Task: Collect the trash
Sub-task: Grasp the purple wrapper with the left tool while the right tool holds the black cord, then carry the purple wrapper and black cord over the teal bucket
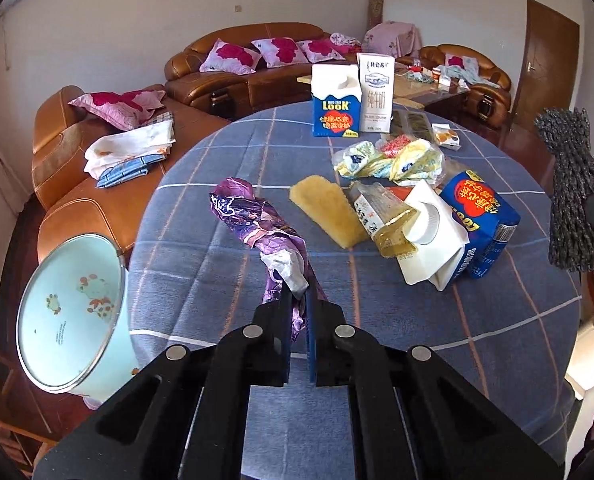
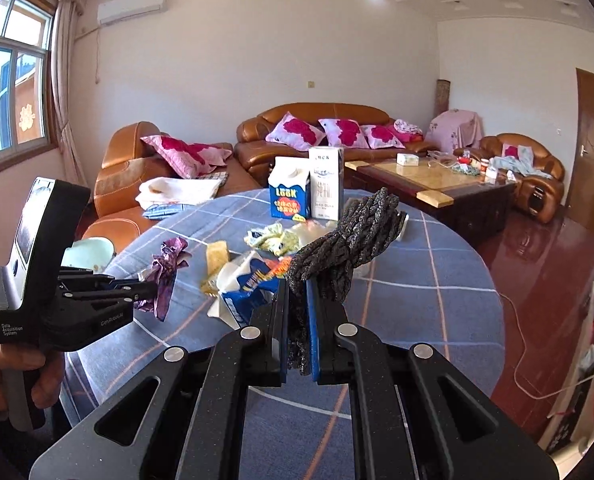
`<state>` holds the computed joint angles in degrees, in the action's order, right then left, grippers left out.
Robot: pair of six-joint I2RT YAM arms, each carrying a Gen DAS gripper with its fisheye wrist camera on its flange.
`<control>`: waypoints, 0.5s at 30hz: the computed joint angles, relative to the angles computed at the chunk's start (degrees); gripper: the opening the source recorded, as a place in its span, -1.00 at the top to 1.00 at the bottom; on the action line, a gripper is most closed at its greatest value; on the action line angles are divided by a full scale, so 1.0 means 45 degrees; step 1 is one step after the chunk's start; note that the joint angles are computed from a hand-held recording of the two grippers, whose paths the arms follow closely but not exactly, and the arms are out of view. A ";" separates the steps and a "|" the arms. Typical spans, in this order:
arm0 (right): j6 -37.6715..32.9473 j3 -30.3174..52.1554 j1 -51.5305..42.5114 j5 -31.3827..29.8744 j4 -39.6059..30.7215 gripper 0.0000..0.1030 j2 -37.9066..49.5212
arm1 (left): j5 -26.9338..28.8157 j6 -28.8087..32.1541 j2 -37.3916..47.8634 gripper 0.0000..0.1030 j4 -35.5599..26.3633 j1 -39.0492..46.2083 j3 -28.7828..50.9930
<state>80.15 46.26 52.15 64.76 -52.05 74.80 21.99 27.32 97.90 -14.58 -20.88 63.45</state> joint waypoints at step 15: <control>-1.2251 0.0423 -0.4163 -0.4615 1.2876 0.83 0.1961 | 0.0153 -0.1183 0.0388 0.89 0.0679 0.2720 0.2270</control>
